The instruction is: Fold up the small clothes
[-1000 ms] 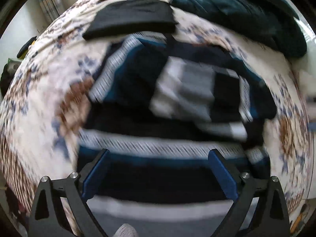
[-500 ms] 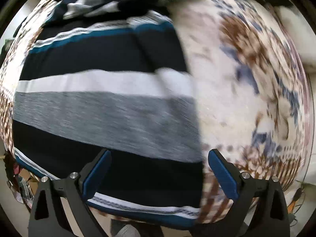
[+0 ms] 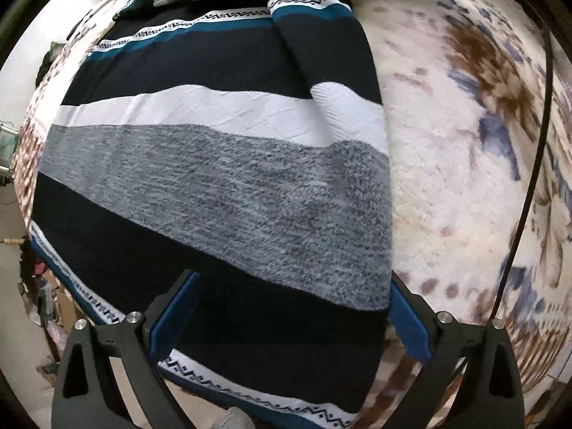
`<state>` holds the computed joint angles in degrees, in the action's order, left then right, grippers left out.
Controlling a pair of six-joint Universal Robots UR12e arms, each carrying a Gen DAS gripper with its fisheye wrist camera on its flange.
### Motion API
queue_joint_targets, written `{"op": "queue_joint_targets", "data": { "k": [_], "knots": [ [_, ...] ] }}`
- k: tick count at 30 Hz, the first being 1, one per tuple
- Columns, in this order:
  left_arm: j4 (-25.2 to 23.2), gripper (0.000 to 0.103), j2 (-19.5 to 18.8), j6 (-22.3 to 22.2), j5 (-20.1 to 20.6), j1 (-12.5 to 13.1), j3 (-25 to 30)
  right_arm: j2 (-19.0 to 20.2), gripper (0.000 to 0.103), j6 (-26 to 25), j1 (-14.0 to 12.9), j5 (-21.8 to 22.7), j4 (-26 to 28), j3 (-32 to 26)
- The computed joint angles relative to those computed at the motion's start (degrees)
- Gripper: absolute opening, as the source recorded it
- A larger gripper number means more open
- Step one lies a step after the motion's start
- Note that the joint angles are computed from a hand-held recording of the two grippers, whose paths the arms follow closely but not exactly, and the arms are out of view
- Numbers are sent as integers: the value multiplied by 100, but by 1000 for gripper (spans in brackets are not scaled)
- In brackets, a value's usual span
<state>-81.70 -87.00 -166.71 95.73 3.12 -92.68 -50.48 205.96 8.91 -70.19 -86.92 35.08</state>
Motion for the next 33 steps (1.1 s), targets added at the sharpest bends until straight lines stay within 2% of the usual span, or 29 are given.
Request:
{"op": "queue_joint_targets", "data": {
  "k": [2,4,7,9,10,11,13,14,15,16,17,18,20,25,26,27,28,29,30,31,32,33],
  "knots": [
    [73,100,-13,70,-27,-4,-36,92,9,22,-26,-332,-18,-285],
    [75,100,-54,58,-70,-62,-38,250,9,13,-53,-491,235,-601],
    [85,100,-43,32,-44,-141,-73,393,10,-139,-84,-305,581,-837],
    [28,100,-25,-16,-70,-192,-71,397,35,-42,-157,-33,822,-854],
    [10,100,-3,-17,-111,-203,-74,256,66,110,-177,16,630,-591],
    [-1,100,19,-26,-119,-232,-83,-17,89,309,-231,187,199,-88],
    [22,100,71,-20,-118,-288,-140,-502,93,635,-322,737,-700,866],
    [70,100,88,2,-81,-312,-185,-703,94,749,-377,1194,-1059,1309],
    [75,100,110,-24,-58,-367,-213,-798,95,782,-397,1441,-1200,1536],
    [107,100,115,-30,-39,-388,-251,-882,102,813,-400,1735,-1281,1776],
    [144,100,132,-117,5,-484,-306,-911,103,828,-385,1941,-1299,1908],
    [185,100,139,-133,28,-509,-340,-912,103,774,-365,2208,-1192,2014],
    [236,100,214,-206,96,-589,-440,-896,103,693,-295,2402,-1136,2119],
    [514,100,252,-240,236,-699,-588,-680,103,624,-111,2437,-1077,1876],
    [552,100,261,-229,216,-687,-608,-600,103,610,-63,2284,-931,1703],
    [588,93,291,-219,172,-682,-643,-543,102,630,-32,2202,-838,1587],
    [627,77,328,-210,119,-685,-675,-505,98,628,-13,2164,-793,1507],
    [673,66,409,-139,62,-643,-731,-478,77,611,12,2028,-752,1417],
    [743,35,465,-98,40,-635,-748,-431,59,521,39,1879,-636,1271],
    [802,7,497,-48,63,-629,-755,-366,35,381,53,1730,-399,1074],
    [864,6,525,11,106,-623,-767,-294,32,277,77,1566,-158,875],
    [866,6,579,71,-91,-529,-770,-267,28,203,90,1497,-98,779]
  ]
}}
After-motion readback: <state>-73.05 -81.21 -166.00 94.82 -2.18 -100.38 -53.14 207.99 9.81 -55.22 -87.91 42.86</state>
